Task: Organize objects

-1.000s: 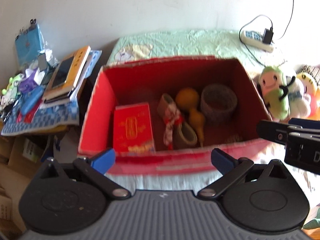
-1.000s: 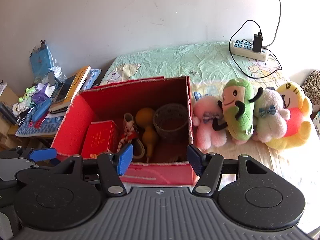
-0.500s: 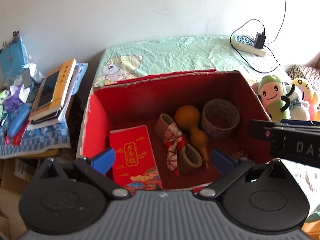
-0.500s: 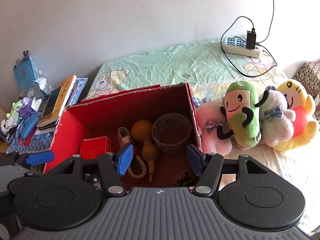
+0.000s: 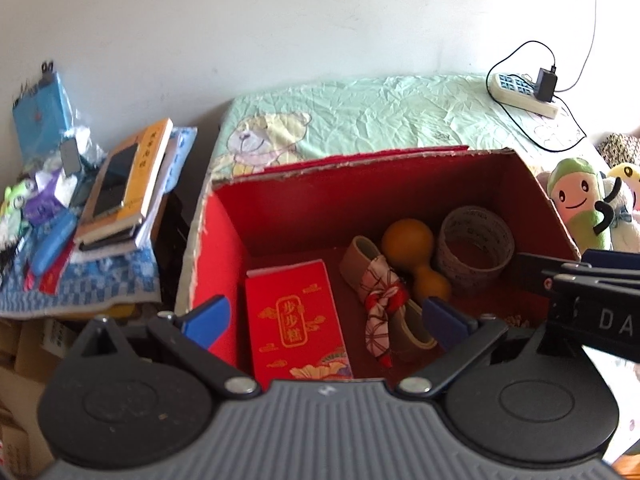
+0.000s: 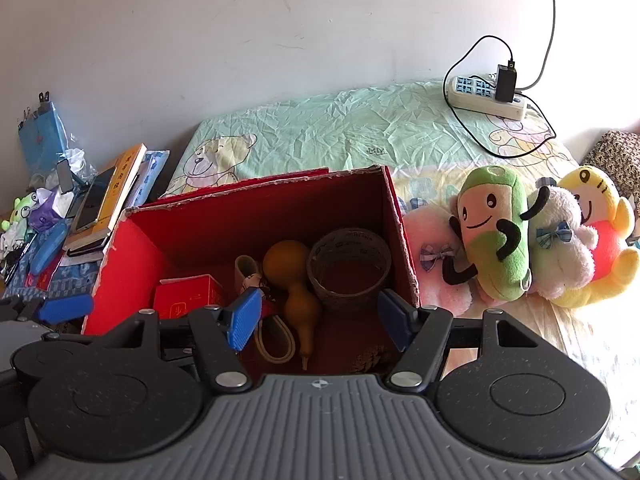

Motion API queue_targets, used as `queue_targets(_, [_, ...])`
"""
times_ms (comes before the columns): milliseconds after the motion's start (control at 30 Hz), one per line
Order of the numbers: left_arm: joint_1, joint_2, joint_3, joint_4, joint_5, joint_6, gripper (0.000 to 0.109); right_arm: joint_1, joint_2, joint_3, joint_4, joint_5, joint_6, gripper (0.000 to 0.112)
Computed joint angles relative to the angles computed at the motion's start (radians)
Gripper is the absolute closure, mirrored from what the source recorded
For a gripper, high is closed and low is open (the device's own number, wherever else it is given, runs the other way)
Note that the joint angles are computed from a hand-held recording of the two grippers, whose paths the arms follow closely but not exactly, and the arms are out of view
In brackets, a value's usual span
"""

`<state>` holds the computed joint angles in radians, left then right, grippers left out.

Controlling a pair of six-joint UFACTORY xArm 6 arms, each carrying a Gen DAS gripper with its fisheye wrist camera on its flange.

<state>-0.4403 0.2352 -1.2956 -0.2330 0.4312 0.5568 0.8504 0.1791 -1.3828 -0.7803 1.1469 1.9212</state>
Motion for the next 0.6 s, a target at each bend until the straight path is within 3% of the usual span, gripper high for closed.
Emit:
queue_targets(333, [-0.001,0.022,-0.017,0.156,0.013,-0.162,0.007,-0.024,-0.025,0.045,-0.007,-0.053,-0.020,0.040])
queue_targets(600, [-0.013,0.027,-0.018,0.290,0.050,-0.296,0.007,-0.063,-0.061,0.111,0.010,-0.155,-0.070,0.039])
